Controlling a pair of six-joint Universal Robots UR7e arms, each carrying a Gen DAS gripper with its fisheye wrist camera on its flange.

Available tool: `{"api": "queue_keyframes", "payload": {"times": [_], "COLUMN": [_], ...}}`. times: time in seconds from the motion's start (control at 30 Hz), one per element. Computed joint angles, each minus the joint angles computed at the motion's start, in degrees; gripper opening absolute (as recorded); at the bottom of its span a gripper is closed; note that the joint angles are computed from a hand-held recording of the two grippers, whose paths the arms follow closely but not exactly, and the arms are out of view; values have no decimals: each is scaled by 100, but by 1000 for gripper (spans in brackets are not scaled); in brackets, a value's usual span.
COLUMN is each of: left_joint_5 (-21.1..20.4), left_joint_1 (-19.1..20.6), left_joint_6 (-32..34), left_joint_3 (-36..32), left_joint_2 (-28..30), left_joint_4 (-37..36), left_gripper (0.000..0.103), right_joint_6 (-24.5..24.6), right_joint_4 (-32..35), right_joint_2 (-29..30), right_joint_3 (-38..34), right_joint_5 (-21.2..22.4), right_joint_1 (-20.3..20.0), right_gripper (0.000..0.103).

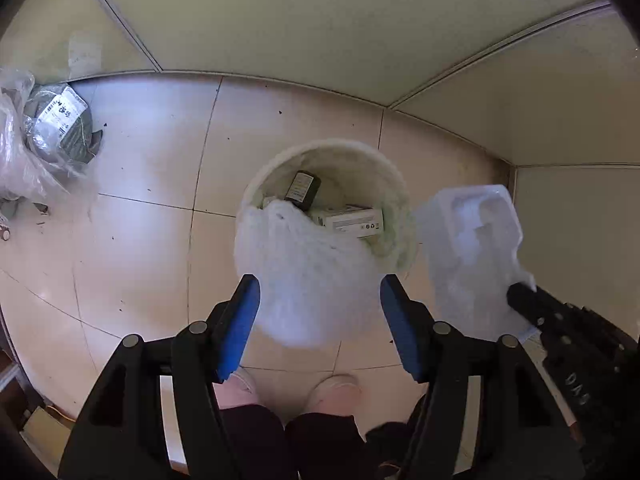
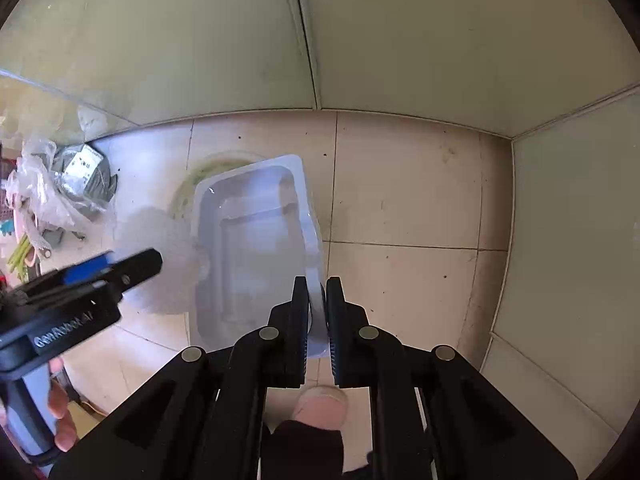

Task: Collect trash
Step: 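Open the left gripper over the bin while the right gripper releases the plastic tray, then raise both open tools back toward the counter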

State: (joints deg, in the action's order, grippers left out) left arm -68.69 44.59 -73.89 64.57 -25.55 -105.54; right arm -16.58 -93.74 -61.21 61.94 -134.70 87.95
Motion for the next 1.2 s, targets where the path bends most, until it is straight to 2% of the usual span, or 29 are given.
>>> {"api": "queue_keyframes", "payload": {"times": [0.23, 0.4, 0.53, 0.57, 0.6, 0.67, 0.73, 0.87, 1.07, 1.2], "left_joint_5": [101, 372, 466, 513, 560, 647, 717, 781, 816, 918], "left_joint_1": [-13, -55, -33, -36, -35, -66, -101, -184, -395, -635], "left_joint_6": [-12, -295, -493, -519, -535, -581, -634, -662, -559, -471], "left_joint_3": [-8, 45, 244, 260, 277, 382, 394, 283, -369, -1404], "left_joint_2": [-10, -227, -492, -539, -579, -677, -704, -728, -669, -446], "left_joint_4": [121, 497, 503, 550, 595, 619, 682, 900, 1396, 2124], "left_gripper": [64, 64, 64, 64, 64, 64, 64, 64, 64, 64], "right_joint_6": [-109, -217, -160, -100, -26, 5, -43, 99, 394, 735], "right_joint_4": [-118, -121, -45, 26, 116, 13, -164, 22, 688, 1394], "right_joint_2": [67, 220, 380, 416, 459, 461, 407, 326, 177, 213], "right_joint_3": [7, 83, 81, 64, 44, 159, 295, 214, -402, -1295], "right_joint_5": [34, 160, 267, 301, 293, 196, 196, 226, 232, 349], "right_joint_1": [7, 43, 55, 49, 46, 69, 104, 172, 511, 906], "right_gripper": [8, 9, 10, 14, 24, 37, 39, 39, 39, 39]}}
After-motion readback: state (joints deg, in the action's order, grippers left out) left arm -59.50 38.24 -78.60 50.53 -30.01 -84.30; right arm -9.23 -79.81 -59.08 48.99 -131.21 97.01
